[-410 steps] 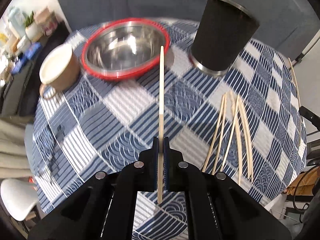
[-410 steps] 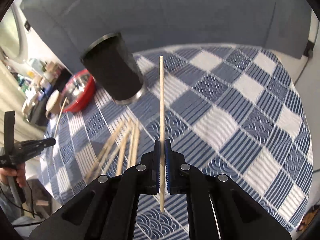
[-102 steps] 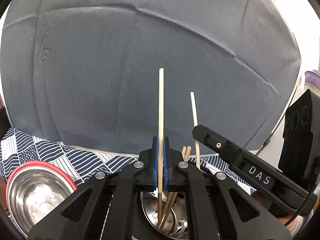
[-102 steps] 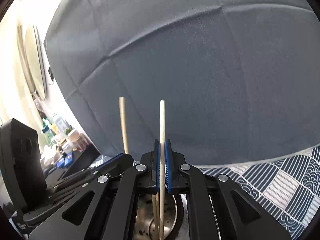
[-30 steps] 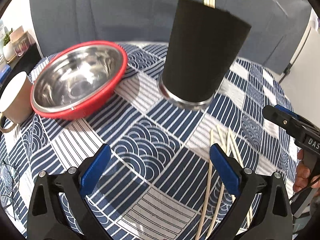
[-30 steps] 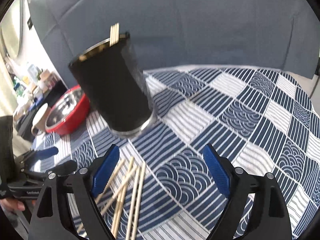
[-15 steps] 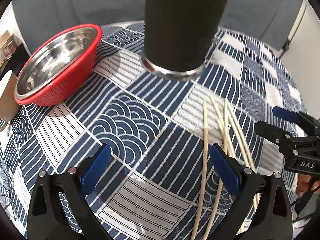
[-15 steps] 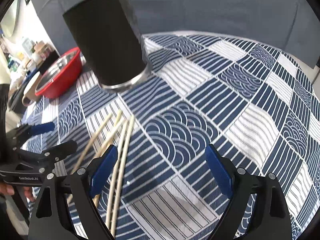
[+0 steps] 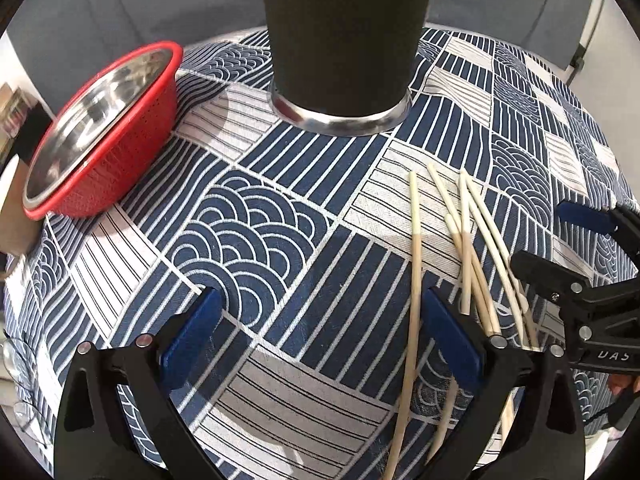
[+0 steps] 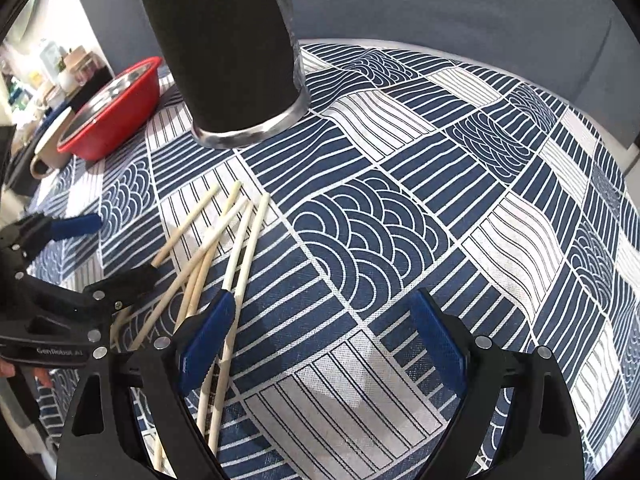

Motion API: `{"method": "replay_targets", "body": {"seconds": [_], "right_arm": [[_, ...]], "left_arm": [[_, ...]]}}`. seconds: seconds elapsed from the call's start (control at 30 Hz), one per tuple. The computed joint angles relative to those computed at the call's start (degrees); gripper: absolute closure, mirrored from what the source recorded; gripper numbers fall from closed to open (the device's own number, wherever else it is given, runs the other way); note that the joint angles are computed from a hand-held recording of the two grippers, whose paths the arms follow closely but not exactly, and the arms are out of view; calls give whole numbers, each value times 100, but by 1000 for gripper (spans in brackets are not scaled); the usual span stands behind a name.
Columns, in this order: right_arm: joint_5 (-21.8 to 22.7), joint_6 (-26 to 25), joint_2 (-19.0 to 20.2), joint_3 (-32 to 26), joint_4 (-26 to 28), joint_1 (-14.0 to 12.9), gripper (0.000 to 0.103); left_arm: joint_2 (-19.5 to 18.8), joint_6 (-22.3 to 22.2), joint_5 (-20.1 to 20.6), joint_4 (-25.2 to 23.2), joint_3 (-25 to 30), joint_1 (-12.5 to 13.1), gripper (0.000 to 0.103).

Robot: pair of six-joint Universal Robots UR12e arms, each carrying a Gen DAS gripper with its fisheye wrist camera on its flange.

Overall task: Organize utensils
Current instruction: 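Move both tools back toward the remaining chopsticks, then grasp a chopstick with the right tool while the left tool grasps another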

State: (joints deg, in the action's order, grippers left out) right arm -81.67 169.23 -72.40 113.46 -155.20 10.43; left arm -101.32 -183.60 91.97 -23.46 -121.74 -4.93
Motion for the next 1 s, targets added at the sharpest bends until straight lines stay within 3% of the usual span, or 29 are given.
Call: {"method": "replay_targets", "body": {"seconds": [0.2, 0.4, 0.53, 0.63, 0.77, 0.83, 1.0], "right_arm": [[-289, -91, 29, -31, 7, 103, 15], [-284, -144, 7, -46, 116, 74, 18], [-264, -150, -49, 13, 37, 2, 42], [-227, -195, -92, 43, 24, -91, 62], [-261, -23, -109, 49, 0, -182, 92], [-279, -16, -116, 43, 29, -213, 97], [-366, 126, -125, -18, 210, -284, 98]], "left_arm": [[2, -18, 9, -78, 18, 2, 4], [8, 13, -15, -294, 78, 32, 4], [43, 58, -61, -290, 44, 78, 7], [123, 60, -53, -188, -44, 125, 17], [216, 57, -84, -94, -138, 222, 38], [250, 91, -114, -69, -170, 276, 48], [356, 56, -241, -109, -249, 478, 86]]}}
